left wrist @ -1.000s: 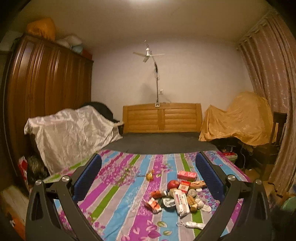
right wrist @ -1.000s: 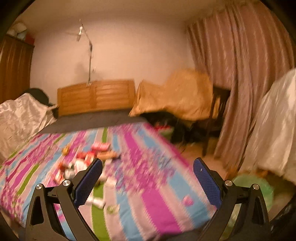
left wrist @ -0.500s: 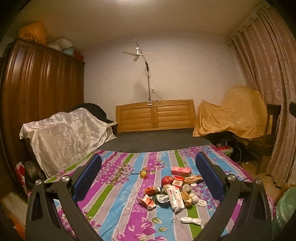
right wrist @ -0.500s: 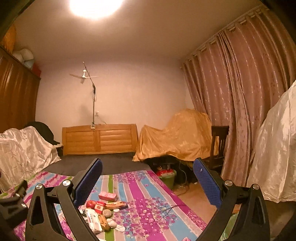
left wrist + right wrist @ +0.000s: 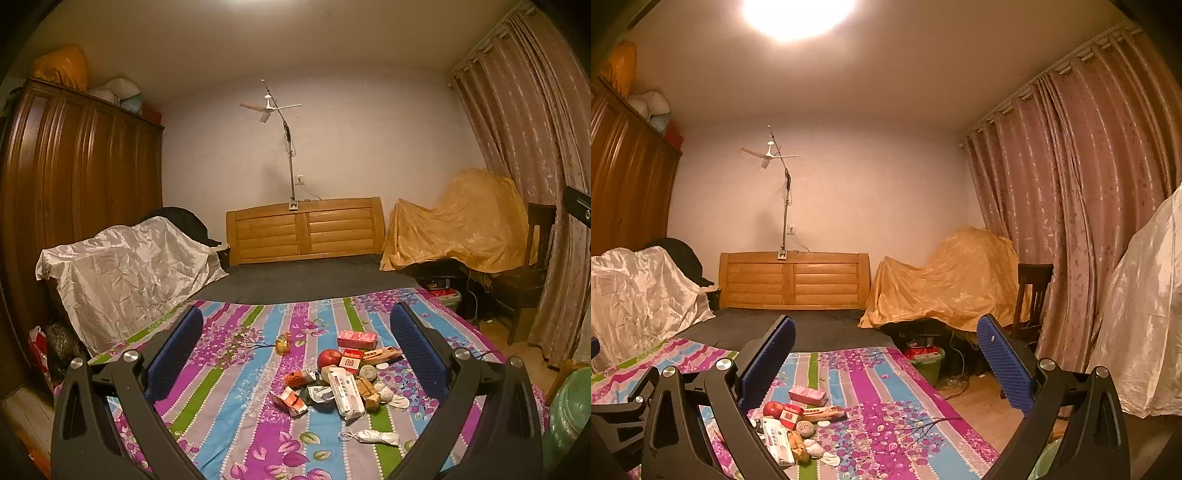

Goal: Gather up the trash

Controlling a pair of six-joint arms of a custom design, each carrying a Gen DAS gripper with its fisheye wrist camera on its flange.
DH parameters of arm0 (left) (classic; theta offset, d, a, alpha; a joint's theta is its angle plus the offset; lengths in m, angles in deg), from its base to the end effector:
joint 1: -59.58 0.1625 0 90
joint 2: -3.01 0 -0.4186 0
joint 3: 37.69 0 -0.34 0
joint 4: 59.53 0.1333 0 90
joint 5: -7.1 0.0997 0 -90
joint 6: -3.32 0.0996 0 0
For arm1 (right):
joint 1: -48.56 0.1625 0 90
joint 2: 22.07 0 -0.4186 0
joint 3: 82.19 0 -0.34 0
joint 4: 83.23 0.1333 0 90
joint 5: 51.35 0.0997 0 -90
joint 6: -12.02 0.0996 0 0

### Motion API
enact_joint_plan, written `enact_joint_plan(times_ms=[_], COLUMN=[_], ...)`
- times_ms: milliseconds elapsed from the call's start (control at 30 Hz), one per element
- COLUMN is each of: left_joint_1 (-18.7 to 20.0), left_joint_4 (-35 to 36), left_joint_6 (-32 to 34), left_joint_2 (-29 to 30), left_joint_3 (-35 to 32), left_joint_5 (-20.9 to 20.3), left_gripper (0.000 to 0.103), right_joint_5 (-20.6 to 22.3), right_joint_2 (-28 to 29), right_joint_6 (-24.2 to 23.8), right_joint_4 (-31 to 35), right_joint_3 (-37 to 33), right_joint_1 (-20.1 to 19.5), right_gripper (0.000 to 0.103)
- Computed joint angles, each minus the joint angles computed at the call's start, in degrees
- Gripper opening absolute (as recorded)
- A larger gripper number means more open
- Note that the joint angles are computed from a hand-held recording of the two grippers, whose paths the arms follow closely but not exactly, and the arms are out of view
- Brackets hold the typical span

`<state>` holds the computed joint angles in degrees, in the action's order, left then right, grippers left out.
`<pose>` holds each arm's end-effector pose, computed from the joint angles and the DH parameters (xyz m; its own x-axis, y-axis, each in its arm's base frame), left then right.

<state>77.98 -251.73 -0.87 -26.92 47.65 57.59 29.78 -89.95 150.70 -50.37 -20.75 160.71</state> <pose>-0.4769 -0.3659 0.2167 -0.2434 -0.8919 -0.3812 0.6336 0.1514 -0.7587 0.3410 -0.4434 0.4554 -0.5374 -0.6479 0.5398 -0.6958 -0.0209 -0.7179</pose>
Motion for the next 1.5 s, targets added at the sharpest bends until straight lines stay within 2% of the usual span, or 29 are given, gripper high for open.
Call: enact_joint_plan(times_ms=[133, 267, 500, 833, 967, 1067, 1133, 1233, 1367, 1500], left_joint_1=[0.34, 0.50, 0.14, 0.00, 0.09, 0.09, 0.70, 2.00, 3.70, 4.61], left_joint_4=[0.92, 4.21, 7.59, 9.61, 8.69, 3.41, -1.83, -10.62, -24.77, -35.79], left_joint_6=[0.82, -0.01, -2.33, -3.61, -4.37, -4.09, -2.84, 0.81, 7.59, 13.52], left_joint_2=[0.07, -0.06, -0.64, -0.82, -1.37, -2.70, -3.25, -3.55, -3.24, -2.79], left_joint_3=[-0.72, -1.81, -2.23, -1.82, -0.19, 3.99, 6.77, 10.31, 13.64, 15.52], left_joint_5=[0.35, 1.15, 2.71, 4.46, 3.47, 0.83, 0.65, 0.65, 0.97, 2.39], left_gripper=[0.098, 0.098, 0.098, 0.098, 0.098, 0.098, 0.098, 0.098, 0.098, 0.098], right_joint_5=[0.28, 1.33, 3.00, 0.81, -0.15, -2.16, -2.03, -0.59, 2.20, 4.17], right_joint_2=[0.48, -0.12, 1.83, 0.93, 0.55, 1.61, 3.10, 5.90, 11.51, 14.03], right_joint_6=[-0.68, -2.96, -3.48, -5.07, -2.50, -0.28, -0.54, -2.71, -5.03, -9.46], right_joint_4=[-0.59, -4.03, -2.71, -4.29, -5.98, -5.79, -5.36, -3.67, 2.10, 2.83], right_joint_3=[-0.39, 2.30, 1.09, 4.12, 5.84, 6.28, 6.40, 5.90, 3.88, 5.64], right_joint_1=[-0.06, -0.88, -1.88, -2.15, -3.32, -5.57, -7.00, -8.44, -9.90, -10.56], right_gripper=[0.098, 0.098, 0.098, 0.098, 0.098, 0.098, 0.098, 0.098, 0.098, 0.098])
